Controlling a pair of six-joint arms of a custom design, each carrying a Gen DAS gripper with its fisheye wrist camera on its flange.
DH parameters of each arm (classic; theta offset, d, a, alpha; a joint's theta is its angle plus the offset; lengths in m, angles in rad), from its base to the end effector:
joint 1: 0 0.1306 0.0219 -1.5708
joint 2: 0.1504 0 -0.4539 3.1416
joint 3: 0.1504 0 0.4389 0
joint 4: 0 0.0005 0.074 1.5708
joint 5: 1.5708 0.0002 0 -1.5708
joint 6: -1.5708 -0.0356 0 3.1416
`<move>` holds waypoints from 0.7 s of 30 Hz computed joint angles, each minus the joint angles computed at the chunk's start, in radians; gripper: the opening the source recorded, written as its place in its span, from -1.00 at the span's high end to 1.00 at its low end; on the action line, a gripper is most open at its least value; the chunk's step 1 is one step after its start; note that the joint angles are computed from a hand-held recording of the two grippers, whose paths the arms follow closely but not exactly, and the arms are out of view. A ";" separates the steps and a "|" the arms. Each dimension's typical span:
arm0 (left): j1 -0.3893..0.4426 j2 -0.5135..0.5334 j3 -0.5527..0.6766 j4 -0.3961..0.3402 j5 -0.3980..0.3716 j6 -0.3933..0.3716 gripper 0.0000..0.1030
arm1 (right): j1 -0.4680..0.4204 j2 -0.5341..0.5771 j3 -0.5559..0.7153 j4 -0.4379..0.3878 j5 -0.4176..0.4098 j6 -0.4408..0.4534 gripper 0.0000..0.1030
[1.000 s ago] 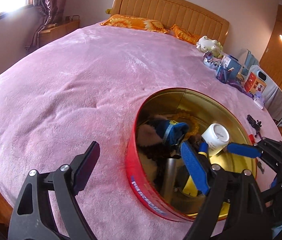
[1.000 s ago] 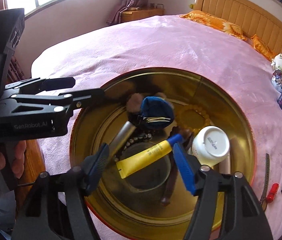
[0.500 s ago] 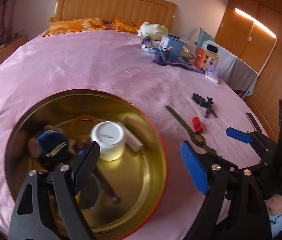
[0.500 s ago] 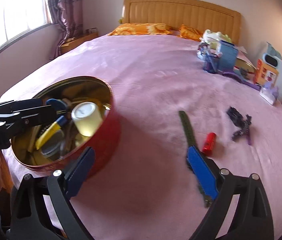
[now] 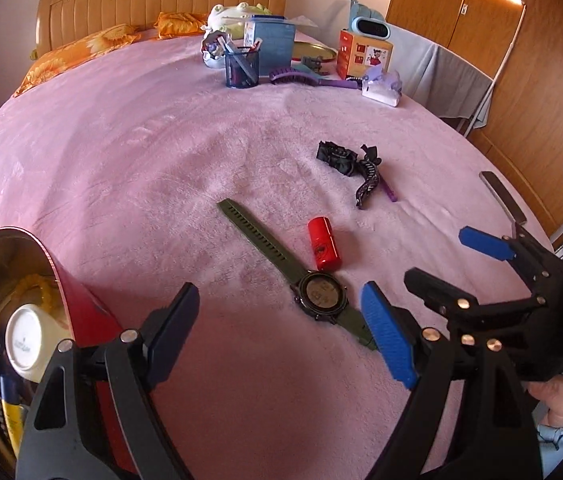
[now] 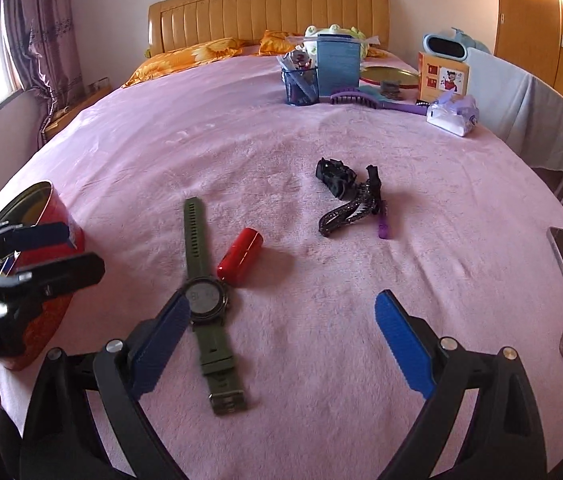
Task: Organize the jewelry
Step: 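Close the right gripper on the red cylinder while the left gripper approaches the green watch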
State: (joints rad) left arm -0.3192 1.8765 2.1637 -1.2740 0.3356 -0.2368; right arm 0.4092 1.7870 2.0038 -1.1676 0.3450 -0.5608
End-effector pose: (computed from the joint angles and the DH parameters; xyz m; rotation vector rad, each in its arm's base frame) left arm 0.6626 -0.2319 0.5725 0.8200 2.4028 -0.4606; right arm 0.6247 0.2573 0.5611 0.3205 2.4222 -0.0117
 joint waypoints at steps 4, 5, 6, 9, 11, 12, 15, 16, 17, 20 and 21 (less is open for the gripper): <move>-0.012 0.012 0.000 0.019 -0.054 -0.003 -0.58 | -0.035 0.096 0.107 -0.038 -0.078 0.023 -0.84; -0.013 0.011 0.000 0.035 -0.079 -0.009 -0.58 | -0.039 0.122 0.139 -0.052 -0.092 0.020 -0.84; -0.008 0.012 0.004 0.042 -0.081 -0.014 -0.58 | -0.044 0.143 0.163 -0.060 -0.109 0.021 -0.84; 0.001 0.020 0.026 0.052 -0.102 -0.022 -0.58 | -0.049 0.196 0.225 -0.082 -0.138 0.037 -0.84; 0.007 0.021 0.030 0.067 -0.118 -0.025 -0.58 | -0.047 0.232 0.271 -0.110 -0.142 0.046 -0.83; 0.009 0.023 0.032 0.072 -0.122 -0.022 -0.58 | -0.046 0.251 0.295 -0.129 -0.139 0.050 -0.80; 0.019 0.031 0.040 0.065 -0.087 -0.003 -0.58 | -0.042 0.292 0.341 -0.184 -0.137 0.055 0.26; 0.019 0.031 0.038 0.061 -0.082 0.000 -0.58 | -0.042 0.289 0.331 -0.179 -0.144 0.053 0.36; 0.019 0.032 0.036 0.056 -0.079 -0.001 -0.58 | -0.041 0.275 0.306 -0.156 -0.140 0.054 0.41; 0.012 0.035 0.030 0.035 -0.069 -0.007 -0.58 | -0.041 0.211 0.214 -0.082 -0.123 0.025 0.47; 0.009 0.036 0.027 0.027 -0.064 -0.006 -0.58 | -0.040 0.179 0.173 -0.054 -0.102 0.016 0.48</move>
